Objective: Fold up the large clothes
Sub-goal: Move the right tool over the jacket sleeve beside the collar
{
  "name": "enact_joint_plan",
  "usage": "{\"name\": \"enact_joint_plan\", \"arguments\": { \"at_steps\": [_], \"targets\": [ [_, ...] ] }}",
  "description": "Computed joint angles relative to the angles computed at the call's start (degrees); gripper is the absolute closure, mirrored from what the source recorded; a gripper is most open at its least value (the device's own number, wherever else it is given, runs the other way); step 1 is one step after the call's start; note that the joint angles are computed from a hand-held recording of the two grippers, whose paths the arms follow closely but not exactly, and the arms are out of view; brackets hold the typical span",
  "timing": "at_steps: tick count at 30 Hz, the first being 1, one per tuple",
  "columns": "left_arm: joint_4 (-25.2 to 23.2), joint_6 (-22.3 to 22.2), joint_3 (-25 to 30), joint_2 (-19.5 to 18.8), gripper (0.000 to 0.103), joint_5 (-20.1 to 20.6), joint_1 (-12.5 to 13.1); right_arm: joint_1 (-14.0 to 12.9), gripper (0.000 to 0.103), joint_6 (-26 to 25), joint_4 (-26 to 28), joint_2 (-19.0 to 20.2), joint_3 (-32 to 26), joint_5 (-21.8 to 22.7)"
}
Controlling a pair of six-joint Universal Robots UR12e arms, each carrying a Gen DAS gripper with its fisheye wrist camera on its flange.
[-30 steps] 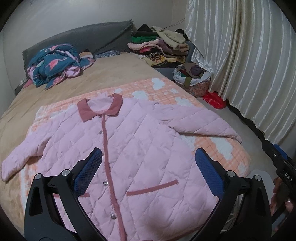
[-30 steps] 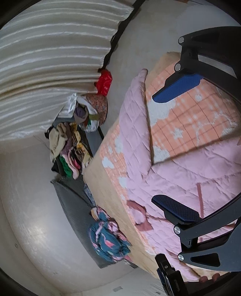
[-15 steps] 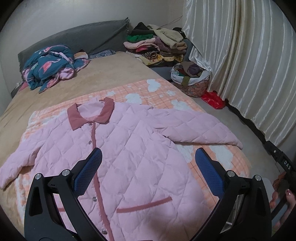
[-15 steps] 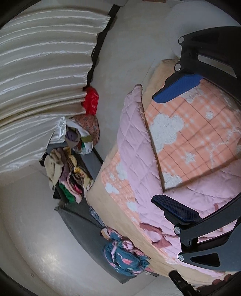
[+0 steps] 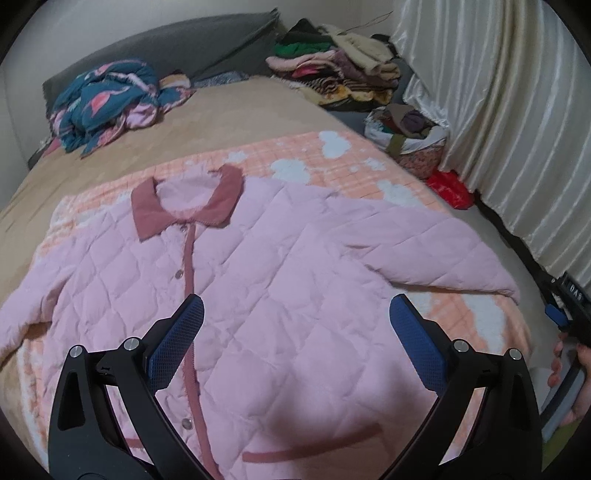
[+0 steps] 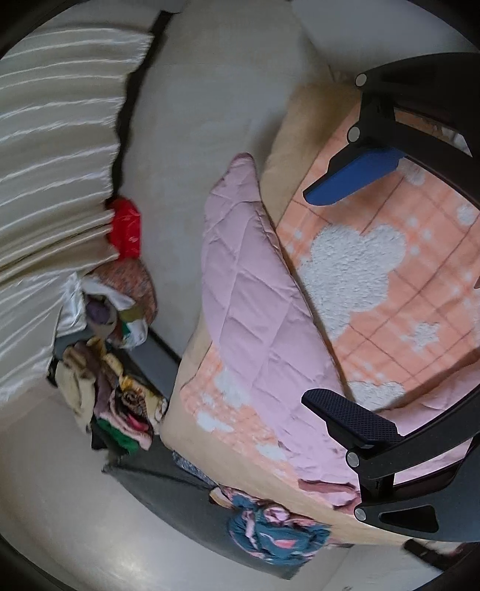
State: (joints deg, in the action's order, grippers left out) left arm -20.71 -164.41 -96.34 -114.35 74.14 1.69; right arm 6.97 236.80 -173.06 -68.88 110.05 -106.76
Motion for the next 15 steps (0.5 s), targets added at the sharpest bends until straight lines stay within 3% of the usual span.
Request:
{"name": "enact_joint_plan", "arguments": {
  "at_steps": [3, 7, 15],
  "targets": [
    [-0.3, -0.2, 0.69, -1.27, 0.009, 1.59, 0.34, -1.81, 0.004, 2.01, -2.11, 1.67, -0.28, 4.74],
    [-0.96, -0.75, 1.62, -2.54, 0.009, 2.98, 0.85, -2.71, 0.006, 3.6, -1.1, 3.43, -1.8, 5.5],
    [-0.75, -1.92, 3.91, -4.68, 0.009, 5.21, 2.13, -5.37, 0.026, 11.49, -1.31, 6.57, -2.96, 8.26]
  ]
}}
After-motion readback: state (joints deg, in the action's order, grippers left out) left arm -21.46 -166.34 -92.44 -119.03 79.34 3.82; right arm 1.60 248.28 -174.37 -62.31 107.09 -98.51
